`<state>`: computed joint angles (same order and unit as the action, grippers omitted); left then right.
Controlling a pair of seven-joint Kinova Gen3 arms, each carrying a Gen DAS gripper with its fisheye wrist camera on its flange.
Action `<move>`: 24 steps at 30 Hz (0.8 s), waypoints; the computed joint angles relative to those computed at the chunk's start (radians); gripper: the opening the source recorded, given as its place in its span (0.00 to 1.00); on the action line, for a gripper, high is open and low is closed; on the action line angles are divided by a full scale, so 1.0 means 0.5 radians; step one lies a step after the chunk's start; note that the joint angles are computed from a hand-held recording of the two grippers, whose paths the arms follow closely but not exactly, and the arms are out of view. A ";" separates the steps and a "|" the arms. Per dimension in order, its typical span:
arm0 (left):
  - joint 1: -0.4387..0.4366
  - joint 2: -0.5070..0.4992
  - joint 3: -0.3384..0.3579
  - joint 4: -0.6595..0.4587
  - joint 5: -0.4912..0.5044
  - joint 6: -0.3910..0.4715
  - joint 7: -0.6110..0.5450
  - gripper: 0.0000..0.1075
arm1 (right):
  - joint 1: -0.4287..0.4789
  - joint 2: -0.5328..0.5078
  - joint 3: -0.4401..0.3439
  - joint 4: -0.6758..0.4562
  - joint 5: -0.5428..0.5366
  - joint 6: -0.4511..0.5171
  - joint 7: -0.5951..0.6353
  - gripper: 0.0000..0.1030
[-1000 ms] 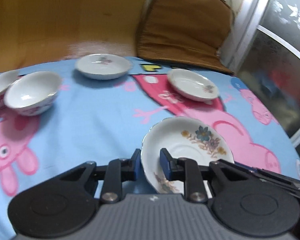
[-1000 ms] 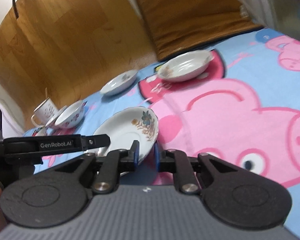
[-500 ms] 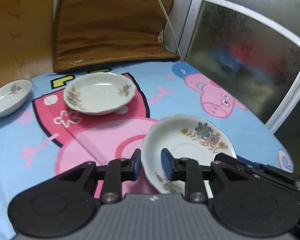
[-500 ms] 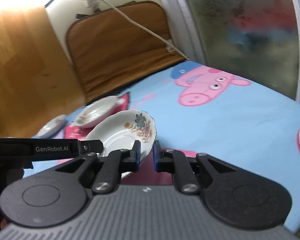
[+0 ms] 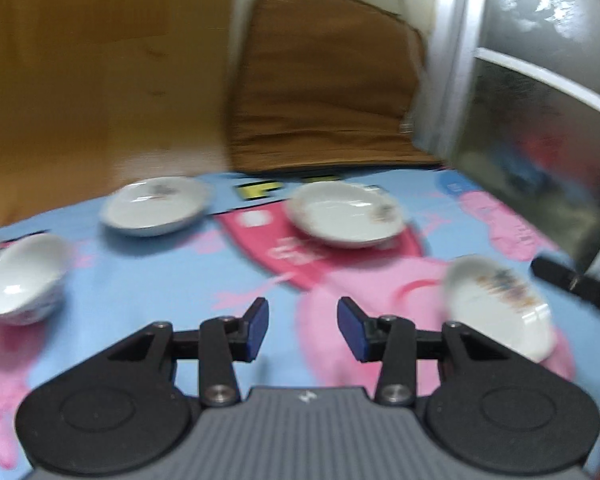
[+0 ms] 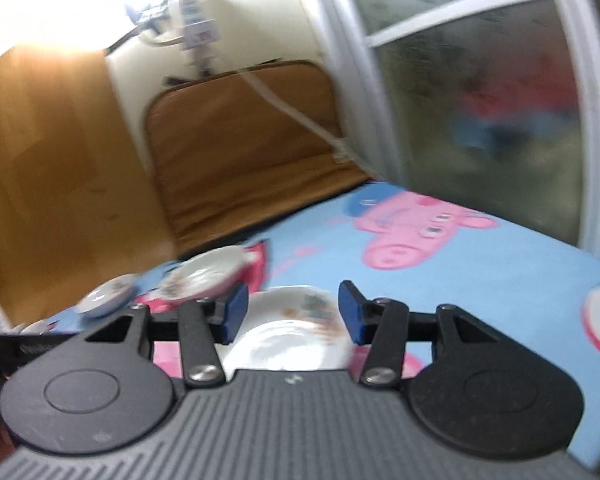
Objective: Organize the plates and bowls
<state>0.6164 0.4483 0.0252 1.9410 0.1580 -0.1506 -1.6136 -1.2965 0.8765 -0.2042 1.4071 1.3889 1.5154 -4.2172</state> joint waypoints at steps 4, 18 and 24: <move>0.079 -0.030 -0.183 0.123 0.087 -0.101 -0.063 0.36 | 0.337 -0.193 -0.252 0.232 0.289 -0.325 -0.202 0.50; -0.650 -0.009 0.381 0.383 -0.297 -0.500 0.278 0.41 | 1.057 -0.052 -0.587 -0.463 -0.280 -0.785 0.748 0.51; -0.841 -0.001 0.500 0.422 -0.573 -0.564 0.557 0.43 | 1.028 0.130 -0.714 -0.837 -0.289 -0.519 1.203 0.22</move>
